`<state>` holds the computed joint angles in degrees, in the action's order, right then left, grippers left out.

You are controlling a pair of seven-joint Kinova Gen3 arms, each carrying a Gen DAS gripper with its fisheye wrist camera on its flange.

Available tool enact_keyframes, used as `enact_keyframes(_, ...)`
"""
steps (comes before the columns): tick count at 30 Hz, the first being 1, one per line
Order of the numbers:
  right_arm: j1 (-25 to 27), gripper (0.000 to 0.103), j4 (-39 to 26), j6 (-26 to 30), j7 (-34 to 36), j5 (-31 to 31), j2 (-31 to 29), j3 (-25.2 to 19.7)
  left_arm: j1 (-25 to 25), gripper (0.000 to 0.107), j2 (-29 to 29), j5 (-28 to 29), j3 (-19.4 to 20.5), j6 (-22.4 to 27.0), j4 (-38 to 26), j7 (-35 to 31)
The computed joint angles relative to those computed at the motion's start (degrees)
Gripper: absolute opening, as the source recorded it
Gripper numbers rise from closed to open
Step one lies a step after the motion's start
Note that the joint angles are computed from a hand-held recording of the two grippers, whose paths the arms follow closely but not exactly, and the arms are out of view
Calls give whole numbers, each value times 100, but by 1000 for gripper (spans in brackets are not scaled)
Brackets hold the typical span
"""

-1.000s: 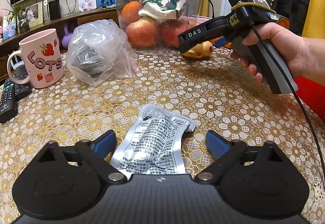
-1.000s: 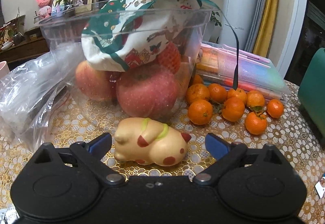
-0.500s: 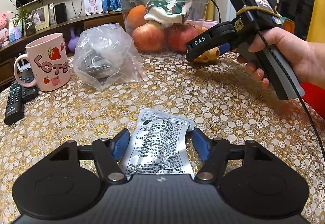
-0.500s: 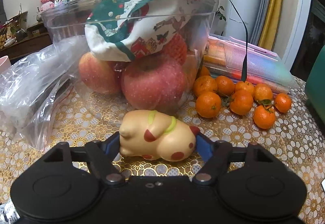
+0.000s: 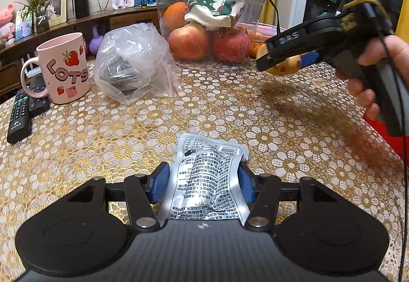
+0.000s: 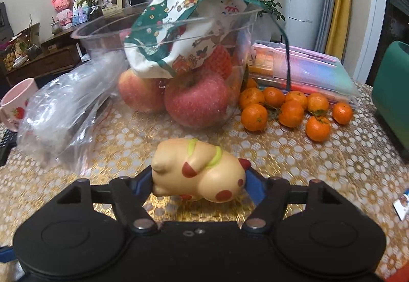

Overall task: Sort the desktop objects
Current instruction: 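Grasp the silver foil packet with the left tool while the right tool grasps the cream pig toy, then carry the foil packet and pig toy with both tools over the red box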

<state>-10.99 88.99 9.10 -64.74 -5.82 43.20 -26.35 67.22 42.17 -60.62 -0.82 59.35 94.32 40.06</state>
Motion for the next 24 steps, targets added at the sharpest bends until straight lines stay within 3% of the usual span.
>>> enact_keyframes(10, 1024, 72, 696, 161, 506, -235, -489, -828, 149, 56, -25, 268, 56, 371, -412, -190)
enact_keyframes(18, 1950, 72, 1212, 442, 1310, -771, -908, -1535, 378, 56, -46, 383, 115, 934, -1015, -555)
enact_keyframes(24, 2929, 72, 1612, 747, 2171, -1308, -1241, -2237, 608, 56, -23, 497, 129, 1386, -1548, -770)
